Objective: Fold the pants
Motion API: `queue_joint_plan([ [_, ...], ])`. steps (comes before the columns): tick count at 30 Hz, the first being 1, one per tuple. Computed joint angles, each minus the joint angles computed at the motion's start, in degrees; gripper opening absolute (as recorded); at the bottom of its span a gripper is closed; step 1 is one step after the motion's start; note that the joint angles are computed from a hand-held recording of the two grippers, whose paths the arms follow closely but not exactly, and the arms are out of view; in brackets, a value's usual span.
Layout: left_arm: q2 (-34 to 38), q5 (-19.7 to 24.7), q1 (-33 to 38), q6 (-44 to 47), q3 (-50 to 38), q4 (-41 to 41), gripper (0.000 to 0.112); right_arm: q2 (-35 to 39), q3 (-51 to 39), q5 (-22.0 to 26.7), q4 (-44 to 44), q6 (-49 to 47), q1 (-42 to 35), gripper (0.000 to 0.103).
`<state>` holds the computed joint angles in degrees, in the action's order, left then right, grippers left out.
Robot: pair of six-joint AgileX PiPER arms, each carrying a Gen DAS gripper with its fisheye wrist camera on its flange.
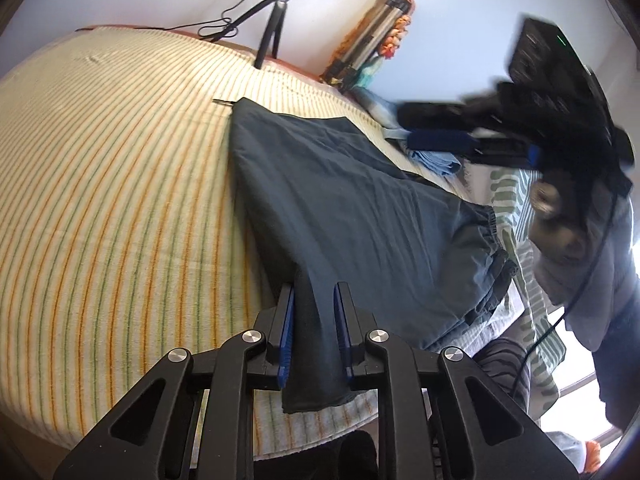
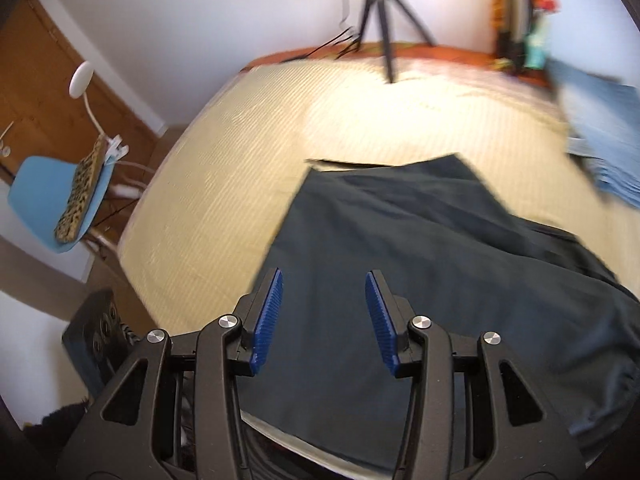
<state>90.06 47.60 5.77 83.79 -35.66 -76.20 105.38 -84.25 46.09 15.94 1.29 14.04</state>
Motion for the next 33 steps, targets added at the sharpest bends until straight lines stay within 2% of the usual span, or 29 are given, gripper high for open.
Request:
queue_joint_plan([
  [2,-0.3,-0.2,-0.6,0.6,0.1,-0.4,0.017,3.9,-3.7,0.6,-2.0,2.0,2.2,0.046],
  [5,-0.5,-0.3,-1.2,1.6,0.4,-1.5,0.017,10.0,-10.2,2.9,-2.7,4.1,4.0,0.056],
  [6,-0.6,-0.3,-1.2,1.9,0.6,-1.8,0.017,12.0,-12.5,4.0,-3.1,4.7,4.5,0.056],
  [10,-0.7,-0.8,-2.2,2.5,0.9,-3.2,0.017,21.0,-23.8,11.3,-6.4,7.7,7.2,0.056],
  [14,-0.8,-1.2,-2.7,2.8,1.1,-3.4,0.017,28.9,-34.3,18.0,-16.2,13.4,10.6,0.056],
  [16,-1.1,-1.7,-2.9,2.9,1.3,-3.2,0.017,30.3,-35.6,18.4,-18.1,14.3,10.9,0.040],
  [18,-1.8,-1.8,-3.2,2.8,1.4,-2.8,0.017,29.7,-34.2,16.7,-18.6,14.2,10.7,0.020],
  [19,-3.0,-3.4,-4.3,3.1,2.3,-3.7,0.019,29.0,-32.9,15.6,-17.1,13.5,10.1,0.015],
  [20,-4.3,-5.1,-4.9,3.2,3.0,-3.8,0.030,28.5,-31.9,14.8,-15.8,12.8,9.5,0.010],
  [21,-5.4,-6.4,-5.3,2.9,3.8,-3.7,0.052,27.4,-30.1,13.7,-14.5,12.2,8.8,0.008],
  [22,-5.8,-7.2,-5.3,2.8,4.3,-4.2,0.060,26.7,-28.8,12.7,-13.9,11.8,8.4,0.007],
  [26,-3.2,-8.1,-6.4,1.3,4.6,-5.4,0.063,23.3,-22.9,8.2,-9.8,10.2,6.5,0.005],
  [28,-1.0,-7.4,-7.0,0.9,4.3,-6.2,0.062,21.3,-19.8,6.0,-7.0,9.0,5.4,0.004],
  [29,-0.9,-7.1,-7.2,2.1,4.7,-7.8,0.059,20.6,-19.0,5.3,-6.5,8.7,5.2,0.004],
  [31,-0.4,-5.0,-6.7,4.7,5.5,-10.6,0.036,18.5,-16.2,3.2,-4.5,7.2,4.2,0.004],
  [32,-0.4,-4.3,-6.6,4.6,5.6,-11.0,0.018,17.8,-15.1,2.4,-3.3,6.4,3.7,0.004],
  [33,-0.7,-3.9,-6.7,5.0,5.9,-11.8,0.016,16.5,-13.5,1.6,-1.9,5.3,3.1,0.004],
])
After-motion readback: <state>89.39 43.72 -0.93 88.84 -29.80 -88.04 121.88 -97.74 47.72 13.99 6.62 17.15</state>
